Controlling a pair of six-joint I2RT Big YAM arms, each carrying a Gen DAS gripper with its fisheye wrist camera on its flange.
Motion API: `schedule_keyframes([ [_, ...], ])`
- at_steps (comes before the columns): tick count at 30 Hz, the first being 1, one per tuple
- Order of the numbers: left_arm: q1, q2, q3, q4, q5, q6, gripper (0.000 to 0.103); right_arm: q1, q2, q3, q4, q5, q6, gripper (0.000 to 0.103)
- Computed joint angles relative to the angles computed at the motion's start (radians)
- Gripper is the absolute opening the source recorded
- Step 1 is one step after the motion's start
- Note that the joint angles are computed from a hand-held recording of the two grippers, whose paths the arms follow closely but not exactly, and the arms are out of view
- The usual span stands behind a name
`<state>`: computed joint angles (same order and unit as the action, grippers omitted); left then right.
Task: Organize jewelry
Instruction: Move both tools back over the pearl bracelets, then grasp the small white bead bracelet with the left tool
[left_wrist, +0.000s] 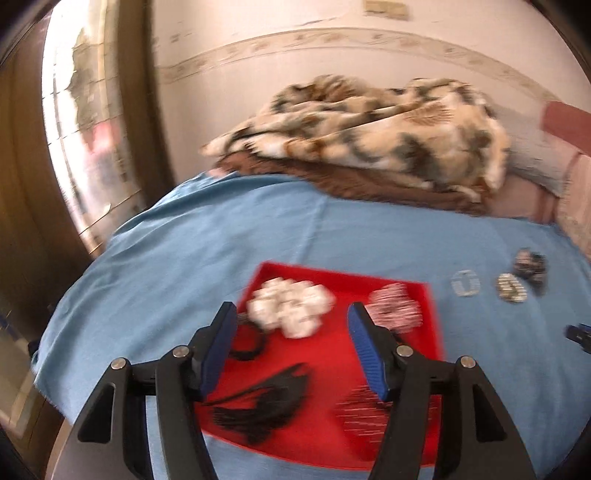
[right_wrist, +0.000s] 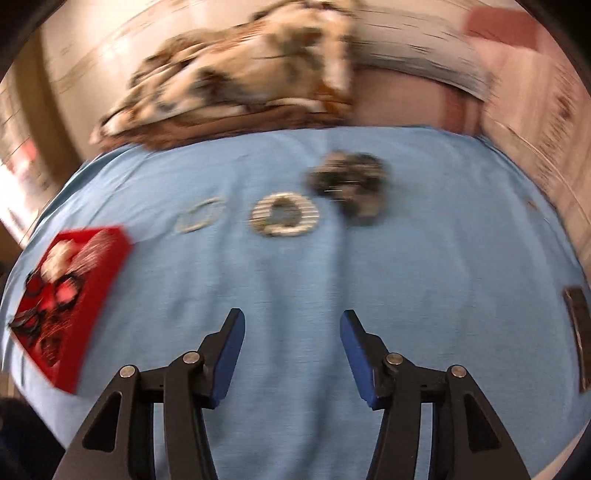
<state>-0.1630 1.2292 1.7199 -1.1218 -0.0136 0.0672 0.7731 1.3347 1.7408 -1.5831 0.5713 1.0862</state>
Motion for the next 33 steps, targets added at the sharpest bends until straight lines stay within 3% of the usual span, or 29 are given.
schedule_keyframes([
  [5,-0.142,0.080,0.131,-0.111,0.036,-0.055,0.064,-0.072,-0.091,-0.094,0.055,-0.004,-0.011,0.058],
  [10,-0.287,0.218,0.263,-0.193,0.006,-0.136,0.064,-0.133,-0.119,-0.157,0.204,-0.083,-0.080,0.058],
  [14,-0.353,0.332,0.349,-0.233,-0.014,-0.175,0.064,-0.170,-0.079,-0.156,0.306,-0.156,-0.181,0.058],
  [20,-0.383,0.458,0.420,-0.236,-0.075,-0.190,0.064,-0.233,-0.057,-0.170,0.378,-0.222,-0.220,0.058],
  [24,-0.370,0.531,0.470,-0.252,-0.082,-0.206,0.063,-0.271,-0.050,-0.166,0.383,-0.200,-0.229,0.058],
  [26,-0.363,0.572,0.503,-0.272,-0.082,-0.222,0.062,-0.299,-0.053,-0.171,0.400,-0.234,-0.224,0.058],
  [31,-0.364,0.664,0.579,-0.329,-0.090,-0.212,0.036,-0.304,-0.023,-0.153,0.423,-0.264,-0.246,0.056],
  [33,-0.366,0.681,0.586,-0.334,-0.095,-0.207,0.032,-0.303,0.019,-0.121,0.404,-0.266,-0.267,0.039],
])
